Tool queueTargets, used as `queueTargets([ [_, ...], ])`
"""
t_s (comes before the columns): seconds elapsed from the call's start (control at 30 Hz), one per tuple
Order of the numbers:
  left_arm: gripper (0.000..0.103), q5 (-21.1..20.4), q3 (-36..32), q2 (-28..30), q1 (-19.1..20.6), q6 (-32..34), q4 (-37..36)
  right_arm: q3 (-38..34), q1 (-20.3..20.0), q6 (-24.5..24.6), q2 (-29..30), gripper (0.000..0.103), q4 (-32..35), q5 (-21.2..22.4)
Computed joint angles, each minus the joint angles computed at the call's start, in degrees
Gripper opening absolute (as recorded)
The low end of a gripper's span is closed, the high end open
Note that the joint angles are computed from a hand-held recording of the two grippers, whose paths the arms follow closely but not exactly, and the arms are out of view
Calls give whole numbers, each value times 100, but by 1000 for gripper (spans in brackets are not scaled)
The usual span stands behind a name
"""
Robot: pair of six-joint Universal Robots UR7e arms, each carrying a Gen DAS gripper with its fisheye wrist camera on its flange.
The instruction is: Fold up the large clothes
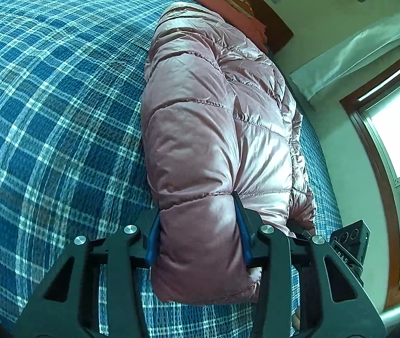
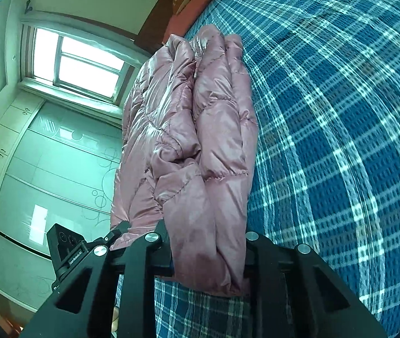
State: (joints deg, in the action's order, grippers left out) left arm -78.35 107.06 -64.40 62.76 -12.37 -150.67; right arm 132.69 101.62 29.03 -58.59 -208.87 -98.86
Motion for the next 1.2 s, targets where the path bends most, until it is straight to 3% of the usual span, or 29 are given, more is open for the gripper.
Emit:
queueTargets([
  [0.27,42,28,-41,27,24,69,19,74,-78,36,32,24,-156,150],
  [0.37,44,86,-24,31,11,121,-1,132,-230,53,39,25,-262,393],
  [0.5,54,166,23,5,-21,117,-43,267,-423,85,2,30,-399,637],
  [0.73,69,440,237,-200,-102,46,-105,516,-466,78,-131,44,-550,547],
  [1.03,78,1038,613,-621,-287,61,-147,1105,-381,140,-533,55,-756,101],
  [1.1,79,1234,671,-692,-362,18,-141,1216,-235,173,-671,56,-678,-233],
  [1.2,82,1877,869,-838,-612,63,-217,1255,151,227,-839,56,-413,-908],
])
